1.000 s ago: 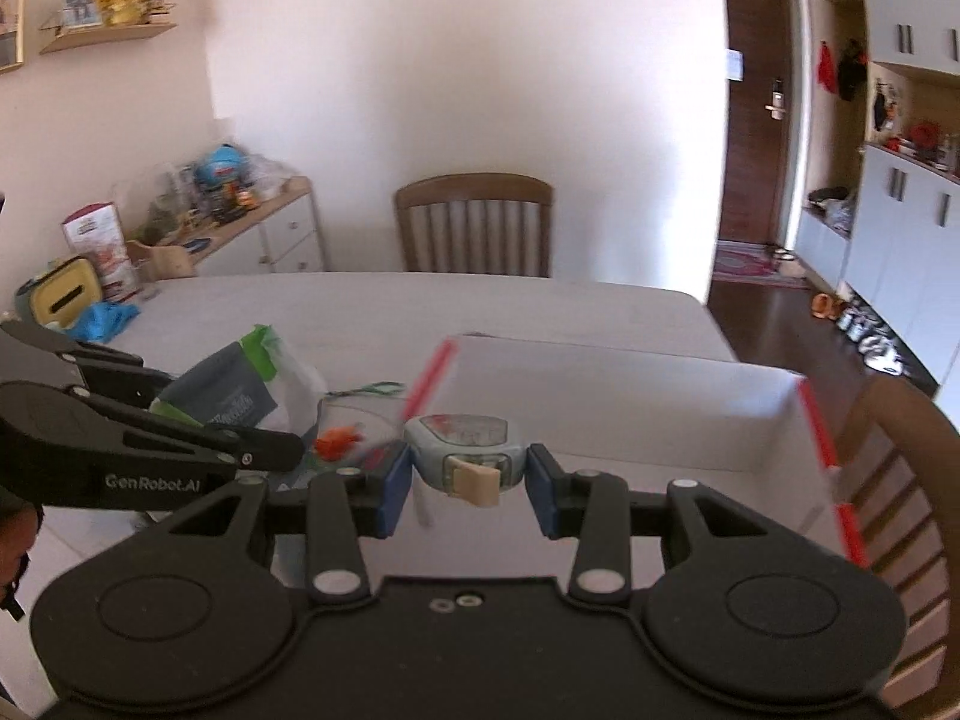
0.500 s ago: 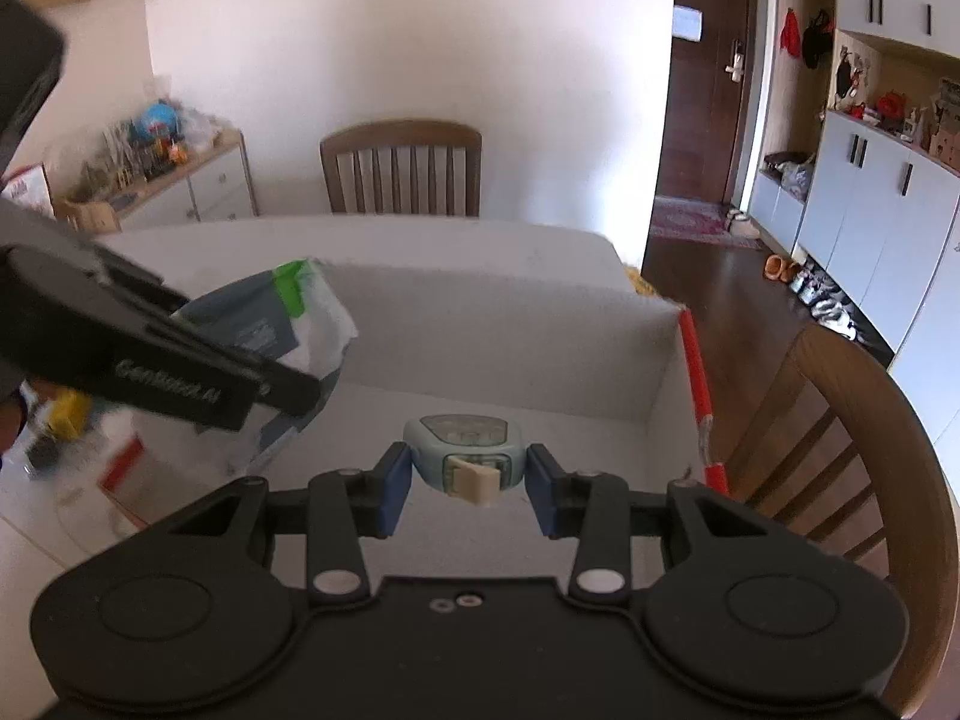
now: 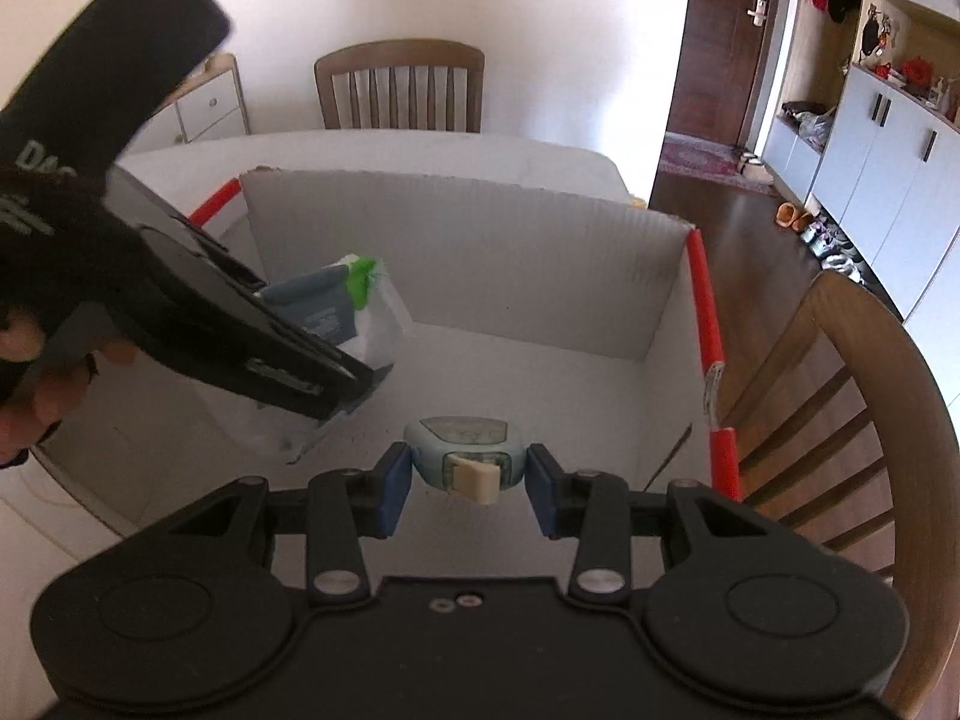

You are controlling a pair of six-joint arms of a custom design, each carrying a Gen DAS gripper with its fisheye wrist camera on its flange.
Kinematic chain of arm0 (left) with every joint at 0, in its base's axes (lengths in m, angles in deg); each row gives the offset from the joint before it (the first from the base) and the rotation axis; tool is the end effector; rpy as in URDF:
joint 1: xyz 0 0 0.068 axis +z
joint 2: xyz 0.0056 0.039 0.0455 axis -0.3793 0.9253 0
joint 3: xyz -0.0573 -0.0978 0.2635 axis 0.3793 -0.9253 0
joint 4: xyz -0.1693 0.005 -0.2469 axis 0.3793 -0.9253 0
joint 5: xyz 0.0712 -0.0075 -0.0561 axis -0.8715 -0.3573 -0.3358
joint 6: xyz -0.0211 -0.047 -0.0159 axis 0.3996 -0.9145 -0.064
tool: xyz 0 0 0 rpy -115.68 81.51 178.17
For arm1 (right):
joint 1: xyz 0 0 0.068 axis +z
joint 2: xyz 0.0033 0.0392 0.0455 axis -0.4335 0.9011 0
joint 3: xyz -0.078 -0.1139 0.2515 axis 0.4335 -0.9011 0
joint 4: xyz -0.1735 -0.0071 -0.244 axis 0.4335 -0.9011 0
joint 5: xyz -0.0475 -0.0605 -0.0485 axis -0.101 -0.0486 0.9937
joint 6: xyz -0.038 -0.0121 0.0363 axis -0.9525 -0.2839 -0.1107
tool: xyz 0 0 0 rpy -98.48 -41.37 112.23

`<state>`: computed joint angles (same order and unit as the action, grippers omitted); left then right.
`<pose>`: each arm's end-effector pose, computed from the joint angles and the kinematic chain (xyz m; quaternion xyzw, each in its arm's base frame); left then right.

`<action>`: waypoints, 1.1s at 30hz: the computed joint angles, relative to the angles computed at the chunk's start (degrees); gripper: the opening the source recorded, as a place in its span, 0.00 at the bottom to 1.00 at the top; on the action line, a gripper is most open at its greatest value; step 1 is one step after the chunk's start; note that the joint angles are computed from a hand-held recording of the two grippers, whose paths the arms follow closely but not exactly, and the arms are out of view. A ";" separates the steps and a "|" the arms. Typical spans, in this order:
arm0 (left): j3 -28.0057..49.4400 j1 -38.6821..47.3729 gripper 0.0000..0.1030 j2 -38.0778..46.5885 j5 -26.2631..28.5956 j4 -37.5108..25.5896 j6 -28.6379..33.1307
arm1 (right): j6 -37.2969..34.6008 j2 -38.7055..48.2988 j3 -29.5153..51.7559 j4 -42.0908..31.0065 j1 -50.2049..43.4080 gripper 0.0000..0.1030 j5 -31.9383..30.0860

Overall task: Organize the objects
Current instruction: 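Carry the bag and tape dispenser with both tools into the red-white box, then open both grippers to drop the bag and dispenser inside the box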

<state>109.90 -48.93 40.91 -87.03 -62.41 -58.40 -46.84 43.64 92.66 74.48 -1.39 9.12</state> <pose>0.3112 -0.1553 0.0404 0.2578 0.9392 -0.0362 0.2239 0.2342 0.1056 0.0136 -0.1775 0.9230 0.0784 0.3324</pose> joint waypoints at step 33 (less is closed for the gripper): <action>9.07 -0.01 0.67 8.01 -0.06 -7.88 1.21 | -0.16 1.29 8.70 -18.48 0.28 0.49 -1.24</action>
<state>118.97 -48.94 48.92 -87.09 -70.29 -57.19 -47.00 44.94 101.36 56.01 -1.11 7.88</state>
